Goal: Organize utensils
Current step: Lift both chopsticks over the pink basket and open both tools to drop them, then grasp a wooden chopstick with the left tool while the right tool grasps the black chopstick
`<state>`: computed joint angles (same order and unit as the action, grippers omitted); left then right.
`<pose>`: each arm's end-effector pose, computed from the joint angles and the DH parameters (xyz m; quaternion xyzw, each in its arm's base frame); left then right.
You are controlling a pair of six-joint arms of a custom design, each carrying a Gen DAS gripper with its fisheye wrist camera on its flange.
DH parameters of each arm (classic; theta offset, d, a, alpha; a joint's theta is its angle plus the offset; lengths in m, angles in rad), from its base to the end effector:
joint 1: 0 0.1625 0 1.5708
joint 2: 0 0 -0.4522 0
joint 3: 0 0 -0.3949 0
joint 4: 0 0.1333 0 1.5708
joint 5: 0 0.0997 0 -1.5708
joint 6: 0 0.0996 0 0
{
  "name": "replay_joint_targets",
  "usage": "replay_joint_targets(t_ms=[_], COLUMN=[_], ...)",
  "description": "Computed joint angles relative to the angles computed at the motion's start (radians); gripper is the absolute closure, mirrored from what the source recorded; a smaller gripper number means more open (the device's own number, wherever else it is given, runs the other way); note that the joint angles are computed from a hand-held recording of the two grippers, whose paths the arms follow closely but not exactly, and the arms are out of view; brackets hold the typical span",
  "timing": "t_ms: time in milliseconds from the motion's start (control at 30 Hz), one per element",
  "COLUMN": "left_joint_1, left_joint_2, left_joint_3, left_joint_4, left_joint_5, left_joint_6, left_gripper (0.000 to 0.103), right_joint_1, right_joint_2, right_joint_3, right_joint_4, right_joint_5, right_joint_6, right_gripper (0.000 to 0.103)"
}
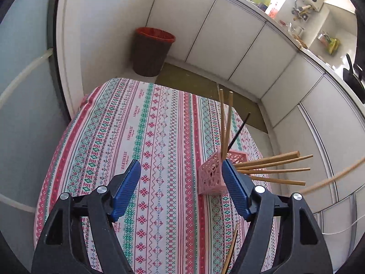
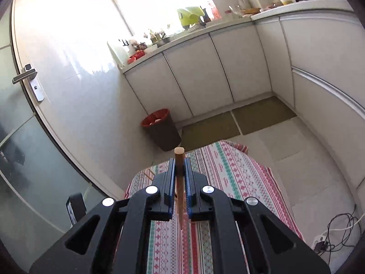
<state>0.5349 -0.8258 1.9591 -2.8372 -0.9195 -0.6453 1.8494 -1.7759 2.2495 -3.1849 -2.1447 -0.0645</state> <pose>-0.4030 -0.4639 0.0719 0.1626 0.9315 -0.2799 0.1660 0.1798 -0.3406 0.4808 -0.0127 -0.8216 0.5403 0.1816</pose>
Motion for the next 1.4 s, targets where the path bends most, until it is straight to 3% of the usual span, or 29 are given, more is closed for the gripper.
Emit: replay_joint_targets(t_ms=[167, 433, 600, 767, 967, 1033, 1133, 1400], left_joint_1=[0.007, 0.024, 0.020, 0.009, -0.016, -0.025, -0.040, -0.062], left_joint_2=[-0.027, -0.029, -0.023, -0.008, 0.020, 0.028, 0.046, 0.140], left_joint_3=[0.023, 0.025, 0.020, 0.011, 0.001, 0.001, -0.004, -0.056], left_joint_4=[-0.047, -0.038, -0.010, 0.038, 0.094, 0.107, 0.141, 0.286], left_joint_5=[-0.014, -0.030, -0.035, -0.045, -0.051, -0.056, -0.064, -0.131], left_joint_6=[0.024, 0.029, 0.036, 0.042, 0.043, 0.038, 0.041, 0.072], left_gripper=[0.033, 0.033, 0.033, 0.032, 0.030, 0.022, 0.022, 0.017], right_joint_1=[-0.004, -0.102, -0.158, -0.145, -0.129, -0.125, -0.138, -0.322], right_joint_2=[0.133, 0.288, 0.293, 0.253, 0.149, 0.115, 0.064, -0.077], right_joint_3=[-0.100, -0.140, -0.098, -0.059, 0.043, 0.090, 0.168, 0.290], right_joint_4=[-0.086, -0.234, -0.244, -0.226, -0.263, -0.314, -0.404, -0.225], right_joint_5=[-0.043, -0.051, 0.031, 0.015, 0.001, -0.022, -0.078, -0.101], right_joint_6=[-0.072, -0.151, -0.120, -0.109, -0.104, -0.101, -0.091, -0.031], right_gripper=[0.095, 0.095, 0.088, 0.084, 0.056, 0.025, 0.011, 0.007])
